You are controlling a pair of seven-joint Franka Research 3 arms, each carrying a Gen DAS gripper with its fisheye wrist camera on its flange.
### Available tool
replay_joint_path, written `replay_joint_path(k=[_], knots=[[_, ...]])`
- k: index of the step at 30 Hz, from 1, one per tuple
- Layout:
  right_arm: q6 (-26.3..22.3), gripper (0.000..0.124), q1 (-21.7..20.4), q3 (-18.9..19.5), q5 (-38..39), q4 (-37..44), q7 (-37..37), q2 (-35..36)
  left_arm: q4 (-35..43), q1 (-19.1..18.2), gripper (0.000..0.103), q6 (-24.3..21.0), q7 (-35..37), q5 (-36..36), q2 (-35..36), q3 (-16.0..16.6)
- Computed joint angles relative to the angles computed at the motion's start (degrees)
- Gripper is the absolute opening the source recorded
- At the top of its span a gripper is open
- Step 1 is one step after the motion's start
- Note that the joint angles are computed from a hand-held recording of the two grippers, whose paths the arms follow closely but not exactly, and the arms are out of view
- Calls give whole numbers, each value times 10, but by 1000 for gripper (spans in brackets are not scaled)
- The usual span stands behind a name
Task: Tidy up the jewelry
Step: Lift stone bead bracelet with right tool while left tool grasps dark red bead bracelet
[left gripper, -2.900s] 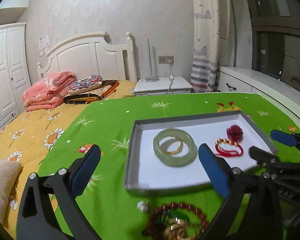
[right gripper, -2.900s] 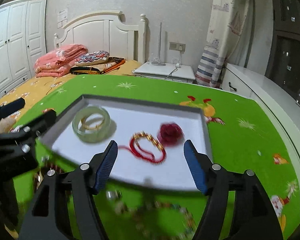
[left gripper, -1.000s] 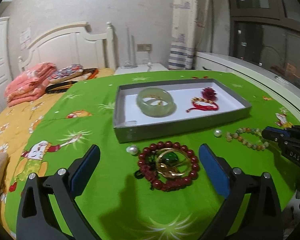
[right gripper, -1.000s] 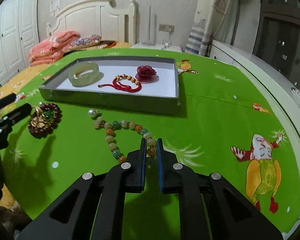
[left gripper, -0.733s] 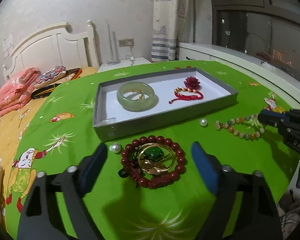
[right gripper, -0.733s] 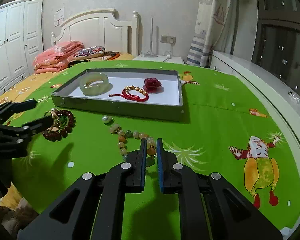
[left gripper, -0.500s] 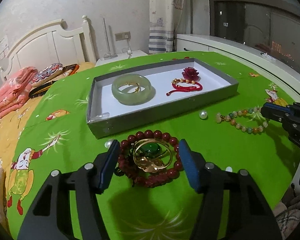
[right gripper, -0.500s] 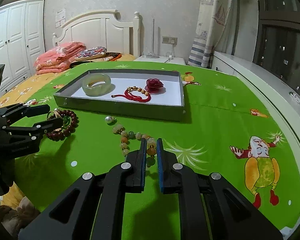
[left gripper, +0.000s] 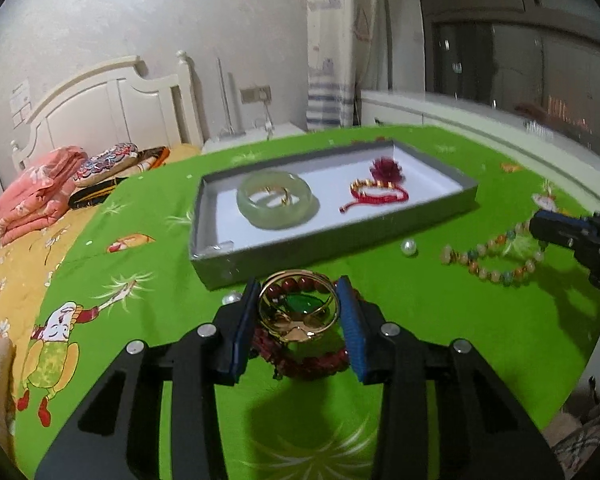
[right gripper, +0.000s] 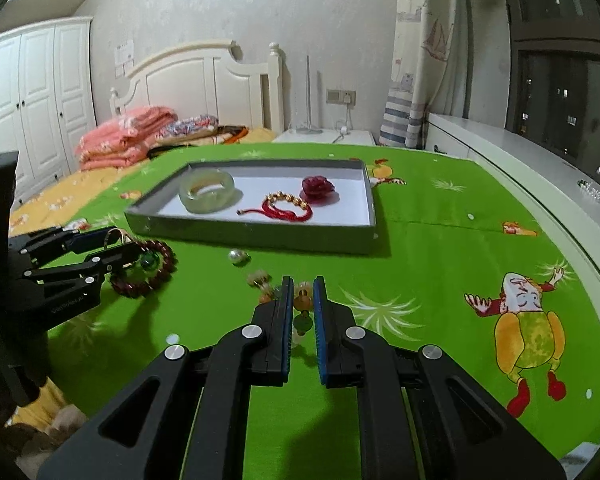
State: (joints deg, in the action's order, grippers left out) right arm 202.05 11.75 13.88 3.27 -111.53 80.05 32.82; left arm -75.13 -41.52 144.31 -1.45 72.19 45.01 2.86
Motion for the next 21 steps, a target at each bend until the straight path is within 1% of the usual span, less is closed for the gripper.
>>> replay_joint_path(k=[2,4,7,10,13,15,21], knots=[[16,11,5,-3,3,-2,0,0,-15,-6,38,10,-33,23,-10,10],[37,11,10,-5,5,-4,3,0,-17,-6,38,10,-45,35,-12,9],[63,11,37,-26,20,-6,-9,-3,-19,-9,38,1,-54,51,-15,8],[77,11,48,-32,23,-11,-17,-8,-24,-16,38,-14,-68,69,-18,7],[92,11,50,-32,19,-21,-18,-15,-30,-17,38,-23,-75,84,-22,2],[101,11,59,-38,26,-25,-25,-18,-28,-16,38,-28,-76,90,-22,-2],[117,11,68,-42,27,-19,-42,-17,-22,-12,38,-21,-85,95,-19,-9]])
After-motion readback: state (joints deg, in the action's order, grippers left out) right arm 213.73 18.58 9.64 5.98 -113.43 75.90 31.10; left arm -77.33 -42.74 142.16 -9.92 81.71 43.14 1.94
